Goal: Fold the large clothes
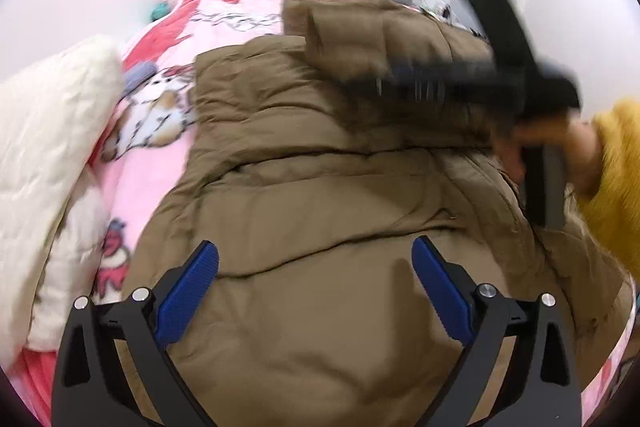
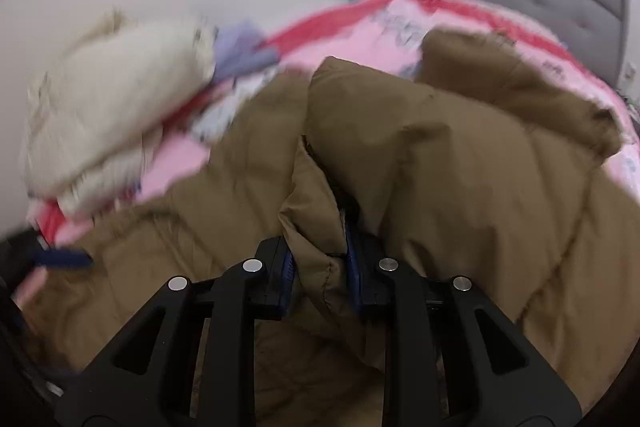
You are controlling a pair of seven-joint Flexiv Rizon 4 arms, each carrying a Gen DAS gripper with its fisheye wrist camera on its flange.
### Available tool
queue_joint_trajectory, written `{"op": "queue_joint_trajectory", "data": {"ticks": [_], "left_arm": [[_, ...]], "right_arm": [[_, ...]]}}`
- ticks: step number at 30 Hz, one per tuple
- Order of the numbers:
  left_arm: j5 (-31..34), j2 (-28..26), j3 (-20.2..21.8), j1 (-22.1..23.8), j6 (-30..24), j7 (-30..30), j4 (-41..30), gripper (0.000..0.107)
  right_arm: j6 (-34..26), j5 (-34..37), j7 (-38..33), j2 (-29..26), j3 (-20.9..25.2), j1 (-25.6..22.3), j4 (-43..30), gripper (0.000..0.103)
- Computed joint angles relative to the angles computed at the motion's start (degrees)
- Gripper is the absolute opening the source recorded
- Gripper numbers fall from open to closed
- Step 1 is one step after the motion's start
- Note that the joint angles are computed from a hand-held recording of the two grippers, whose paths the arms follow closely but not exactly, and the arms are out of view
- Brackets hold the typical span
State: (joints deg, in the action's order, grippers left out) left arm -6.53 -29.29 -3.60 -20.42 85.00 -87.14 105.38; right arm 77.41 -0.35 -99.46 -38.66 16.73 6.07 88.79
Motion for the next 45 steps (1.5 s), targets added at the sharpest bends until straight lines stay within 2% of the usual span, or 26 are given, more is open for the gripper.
{"op": "queue_joint_trajectory", "data": {"ticks": [4,6,8,9,10,11,13,14,15,17,18,19,22,23,24,25,26,27,29,30,33,38,43,44,45], "left_arm": [[-1.9,0.4,-1.9,2.3,1.8,-0.2,1.5,0.095],[-3.1,0.7,-3.7,4.1,2.4,0.4,2.2,0.095],[-3.4,1.1,-4.3,4.9,3.6,1.1,2.8,0.095],[-3.5,1.3,-4.7,5.3,4.3,1.7,2.8,0.095],[-3.8,1.5,-5.6,6.1,5.4,2.3,3.1,0.095],[-4.4,1.6,-7.6,7.7,6.9,3.2,3.0,0.096],[-5.7,1.2,-12.7,11.6,9.4,5.0,2.7,0.098],[-6.2,0.5,-15.5,13.5,9.8,5.9,2.0,0.098],[-6.6,-0.6,-17.8,14.9,9.1,6.9,0.7,0.098],[-7.0,-4.0,-17.6,13.3,5.4,8.8,-4.6,0.098],[-6.9,-5.4,-16.8,12.0,4.8,9.7,-6.9,0.098],[-6.4,-7.9,-17.2,11.2,4.9,11.8,-10.0,0.098],[-4.9,-12.7,-17.0,8.4,6.2,16.1,-15.9,0.098],[-4.0,-14.3,-14.8,6.2,5.0,17.6,-18.8,0.098],[-3.4,-15.5,-13.3,4.7,3.7,19.0,-21.0,0.094],[-3.0,-16.5,-12.2,3.8,2.4,20.4,-22.7,0.09],[-2.8,-17.6,-11.3,2.8,-0.1,21.8,-24.9,0.083],[-3.1,-18.2,-10.4,2.1,-2.2,22.5,-26.3,0.074],[-4.9,-19.5,-8.2,0.9,-8.3,21.6,-29.2,0.058],[-6.1,-19.8,-8.3,1.2,-9.6,20.8,-29.6,0.058],[-8.5,-19.7,-8.8,2.0,-8.5,19.0,-28.4,0.058],[-7.6,-18.1,-4.0,-0.7,-4.8,12.5,-25.7,0.059],[-8.4,-18.4,-3.7,-0.2,-6.6,7.4,-25.9,0.059],[-8.0,-18.5,-3.8,-0.1,-7.0,7.2,-26.1,0.057],[-7.8,-18.6,-3.7,-0.1,-7.4,6.8,-26.4,0.051]], "right_arm": [[1.0,-2.4,2.6,-1.9,-3.4,3.8,1.1,0.023],[-0.4,-1.7,1.6,-1.8,-0.8,1.0,0.3,0.029],[-1.5,1.1,-1.4,-1.8,5.4,-3.7,-0.6,0.038],[-2.8,5.1,-5.2,-1.4,7.0,-4.7,-1.8,0.045],[-3.7,12.9,-11.8,0.3,7.7,-5.2,-2.4,0.049],[-4.6,19.3,-16.9,1.8,6.6,-4.4,-3.1,0.056],[-7.2,36.5,-29.6,7.4,-1.1,0.6,-3.3,0.057],[-7.3,41.2,-33.1,9.9,-5.8,3.8,-2.2,0.057],[-3.9,43.2,-35.9,12.2,-10.4,7.7,0.5,0.058],[3.8,46.7,-41.4,15.7,-19.8,15.6,6.2,0.061],[6.1,46.2,-40.7,16.7,-24.4,19.2,8.8,0.064],[9.8,42.1,-36.4,17.2,-29.1,22.6,13.1,0.066],[15.2,27.4,-23.0,16.9,-43.1,31.9,23.3,0.074],[18.9,19.6,-17.7,16.0,-47.8,34.1,27.9,0.075],[22.4,10.2,-10.7,14.9,-52.4,35.8,32.3,0.075],[24.0,4.6,-6.7,13.8,-57.1,37.7,35.1,0.075],[24.3,1.1,-3.4,12.7,-60.5,38.7,36.8,0.075],[23.7,0.6,-2.6,11.7,-62.1,38.9,37.4,0.075],[23.8,0.6,-1.5,9.7,-63.2,38.3,37.5,0.075],[24.0,0.8,-1.0,8.7,-63.5,38.0,37.3,0.076],[25.5,1.2,-0.5,5.7,-63.0,36.4,36.0,0.076],[28.1,2.3,-1.9,2.8,-62.2,35.5,34.2,0.076],[28.7,3.0,-4.8,3.3,-59.4,33.6,33.7,0.076],[29.3,3.4,-5.4,3.3,-59.6,33.8,34.0,0.076],[29.9,3.9,-6.1,2.9,-59.8,34.0,34.1,0.076]]}}
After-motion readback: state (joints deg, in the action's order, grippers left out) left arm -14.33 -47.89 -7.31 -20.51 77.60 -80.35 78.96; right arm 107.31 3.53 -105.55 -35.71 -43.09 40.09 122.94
